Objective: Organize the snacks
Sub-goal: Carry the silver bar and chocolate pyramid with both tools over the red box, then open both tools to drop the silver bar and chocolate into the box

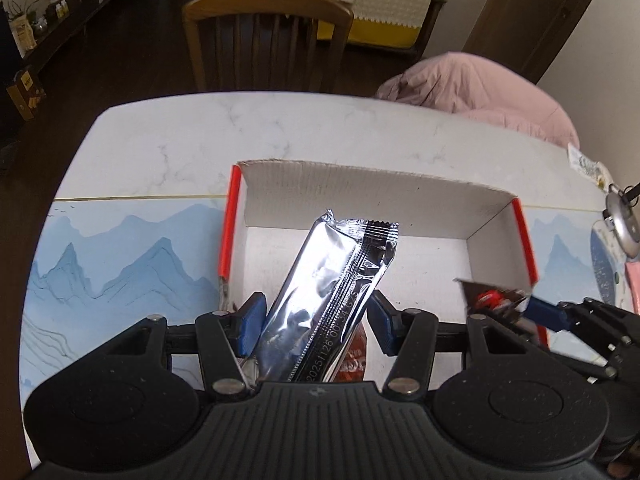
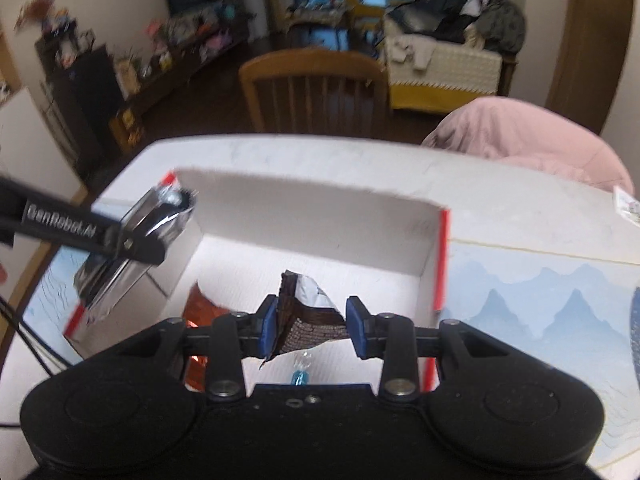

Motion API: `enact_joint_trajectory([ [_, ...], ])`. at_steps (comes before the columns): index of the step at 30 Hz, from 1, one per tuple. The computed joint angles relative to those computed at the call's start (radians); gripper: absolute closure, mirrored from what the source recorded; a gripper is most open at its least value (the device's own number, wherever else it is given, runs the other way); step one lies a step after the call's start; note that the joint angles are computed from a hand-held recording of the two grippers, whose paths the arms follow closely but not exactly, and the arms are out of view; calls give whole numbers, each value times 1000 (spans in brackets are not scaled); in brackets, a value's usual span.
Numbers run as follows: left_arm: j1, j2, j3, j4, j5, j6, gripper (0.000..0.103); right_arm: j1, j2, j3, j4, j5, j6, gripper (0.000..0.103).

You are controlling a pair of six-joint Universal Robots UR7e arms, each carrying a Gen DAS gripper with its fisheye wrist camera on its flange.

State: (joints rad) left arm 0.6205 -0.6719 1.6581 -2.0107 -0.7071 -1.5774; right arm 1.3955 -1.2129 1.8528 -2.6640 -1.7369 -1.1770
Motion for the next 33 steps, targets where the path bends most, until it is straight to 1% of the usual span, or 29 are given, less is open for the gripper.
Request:
enact_joint_trajectory([
  [5,39,42,-53,37,-29,33,49,9,38,6,-11,-63,-23,69],
  [8,54,61,-71,40,-47,57,49,14,61,1,-4,-106,-20,69],
  [13,68,83,-89,49,-68,81,48,9,76,4,-5,-151,-37,68],
  [17,78,89,-89,44,-91,96,48,10,86,0,5,-180,-28,68],
  [20,87,94,-94,39,-96,104,48,16,93,7,-10,-205,-27,67],
  [25,91,91,-82,22,-117,128,49,16,94,9,-18,-219,-19,64],
  [29,80,77,-62,8,-112,121,49,12,81,23,-33,-213,-29,63],
  [33,66,58,-36,-27,-103,115,45,10,61,21,-18,-188,-3,62],
])
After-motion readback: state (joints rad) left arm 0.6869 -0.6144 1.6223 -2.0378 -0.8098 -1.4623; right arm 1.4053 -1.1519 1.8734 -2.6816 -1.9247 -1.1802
